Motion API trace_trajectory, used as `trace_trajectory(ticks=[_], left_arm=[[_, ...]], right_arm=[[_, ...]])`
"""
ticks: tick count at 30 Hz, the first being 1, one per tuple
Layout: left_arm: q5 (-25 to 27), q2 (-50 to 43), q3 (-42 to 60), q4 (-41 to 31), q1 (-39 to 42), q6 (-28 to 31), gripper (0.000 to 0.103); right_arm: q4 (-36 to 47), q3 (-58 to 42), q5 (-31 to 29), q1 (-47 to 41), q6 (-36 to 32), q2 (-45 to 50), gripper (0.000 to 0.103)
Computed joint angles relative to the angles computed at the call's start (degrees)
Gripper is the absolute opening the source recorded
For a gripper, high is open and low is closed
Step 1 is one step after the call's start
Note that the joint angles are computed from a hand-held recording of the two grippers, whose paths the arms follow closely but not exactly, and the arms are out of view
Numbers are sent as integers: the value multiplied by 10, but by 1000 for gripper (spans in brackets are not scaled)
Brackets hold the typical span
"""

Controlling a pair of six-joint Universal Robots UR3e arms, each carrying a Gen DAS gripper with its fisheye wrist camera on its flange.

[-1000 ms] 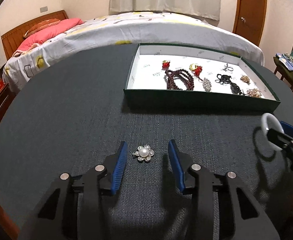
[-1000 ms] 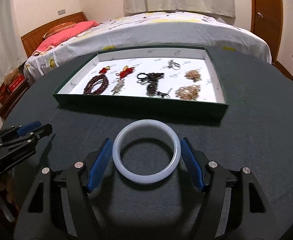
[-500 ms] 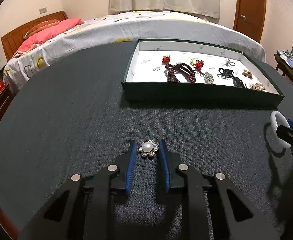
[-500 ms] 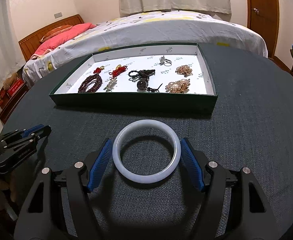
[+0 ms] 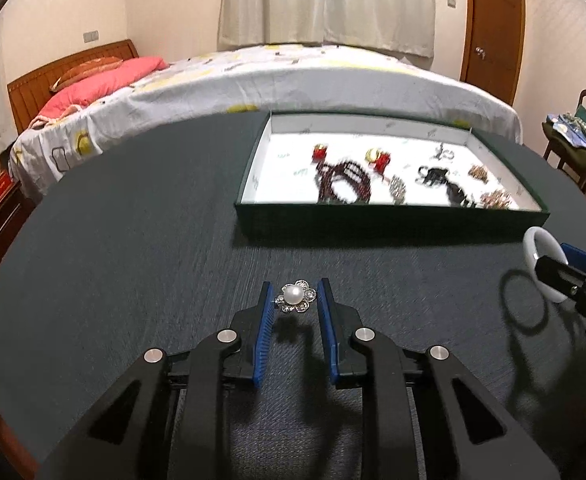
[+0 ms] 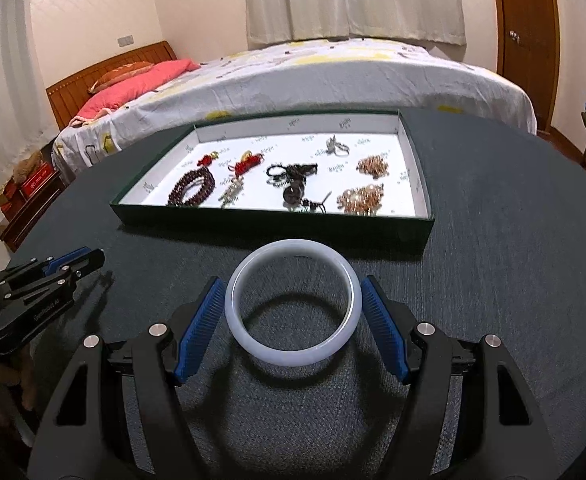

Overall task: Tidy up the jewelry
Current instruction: 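Carry the bangle and brooch into the green box and open both tools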

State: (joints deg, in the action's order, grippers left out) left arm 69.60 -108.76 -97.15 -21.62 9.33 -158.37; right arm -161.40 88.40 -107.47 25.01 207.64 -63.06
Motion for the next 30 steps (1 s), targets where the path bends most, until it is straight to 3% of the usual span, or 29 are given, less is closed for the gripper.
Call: trace_trajectory(ticks=[8,15,21,30], left_arm=[[-28,0,40,-4,-8,-22,23],[-38,-52,135,-6,-31,-47,23],[-28,-144,282,-24,-58,-72,23],[0,-318,571,-124,-90,-101,23]], right_arm=[[-1,-29,-16,0,-23,0,68],[3,-91,-21,-19,-53,23,68],[10,-192,-18,-38,-89,78,68],[70,-421,-11,-66,-124,219,68]])
